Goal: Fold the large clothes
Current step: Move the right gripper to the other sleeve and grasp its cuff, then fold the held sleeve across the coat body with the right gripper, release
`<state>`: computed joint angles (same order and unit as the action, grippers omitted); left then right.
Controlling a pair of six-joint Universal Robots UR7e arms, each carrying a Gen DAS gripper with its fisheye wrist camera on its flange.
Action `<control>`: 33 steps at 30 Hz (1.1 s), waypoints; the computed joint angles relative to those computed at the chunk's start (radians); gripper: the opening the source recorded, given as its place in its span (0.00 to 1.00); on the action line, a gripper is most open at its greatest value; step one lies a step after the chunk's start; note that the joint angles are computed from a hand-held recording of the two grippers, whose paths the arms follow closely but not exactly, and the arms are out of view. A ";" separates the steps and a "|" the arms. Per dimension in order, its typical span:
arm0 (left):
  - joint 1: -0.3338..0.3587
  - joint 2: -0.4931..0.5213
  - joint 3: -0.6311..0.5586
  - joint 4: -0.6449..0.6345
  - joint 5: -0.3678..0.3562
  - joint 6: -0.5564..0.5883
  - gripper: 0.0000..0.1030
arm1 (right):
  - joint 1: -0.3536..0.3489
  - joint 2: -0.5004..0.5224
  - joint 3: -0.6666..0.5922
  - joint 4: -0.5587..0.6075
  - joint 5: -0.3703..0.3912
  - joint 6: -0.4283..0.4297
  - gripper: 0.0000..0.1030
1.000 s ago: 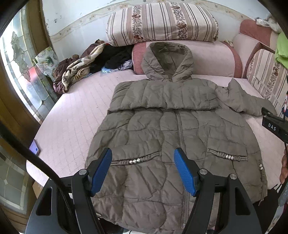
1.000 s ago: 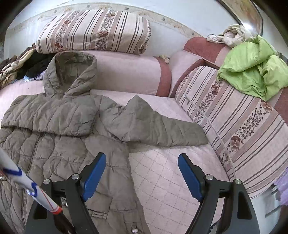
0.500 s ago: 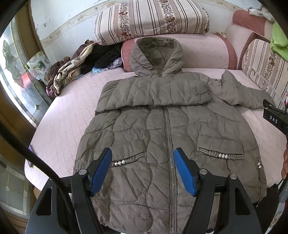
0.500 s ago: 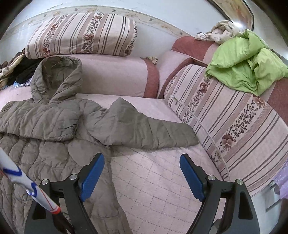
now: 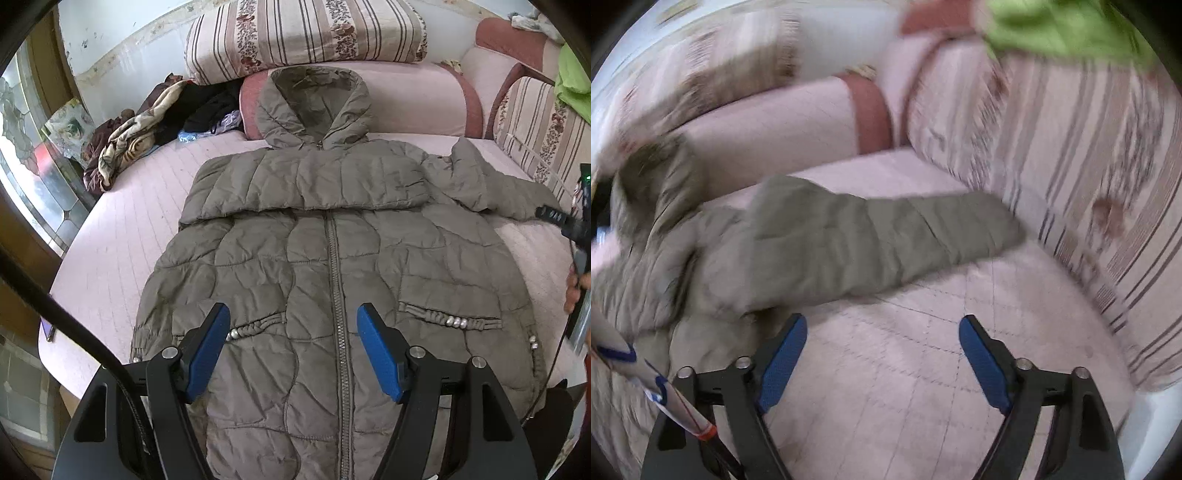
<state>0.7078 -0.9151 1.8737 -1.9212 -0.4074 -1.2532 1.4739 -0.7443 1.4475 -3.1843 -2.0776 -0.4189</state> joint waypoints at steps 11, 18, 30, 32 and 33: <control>0.041 0.028 -0.015 -0.034 -0.026 0.052 0.68 | -0.164 0.083 -0.362 0.433 0.258 0.463 0.56; 0.074 0.025 -0.053 0.121 -0.013 -0.067 0.68 | -0.169 0.202 -0.611 0.520 0.261 0.536 0.48; 0.086 -0.020 0.039 0.064 0.009 -0.116 0.68 | -0.025 0.151 -0.590 0.433 0.118 0.264 0.09; 0.080 -0.030 0.064 0.048 0.008 -0.123 0.68 | 0.013 0.113 -0.529 0.389 0.139 0.229 0.09; 0.077 -0.043 0.088 0.012 0.002 -0.114 0.68 | 0.034 0.094 -0.497 0.371 0.153 0.215 0.09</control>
<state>0.7845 -0.9580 1.9616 -1.9092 -0.4050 -1.3677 1.5078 -0.6507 0.9508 -2.8128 -1.9248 -0.2041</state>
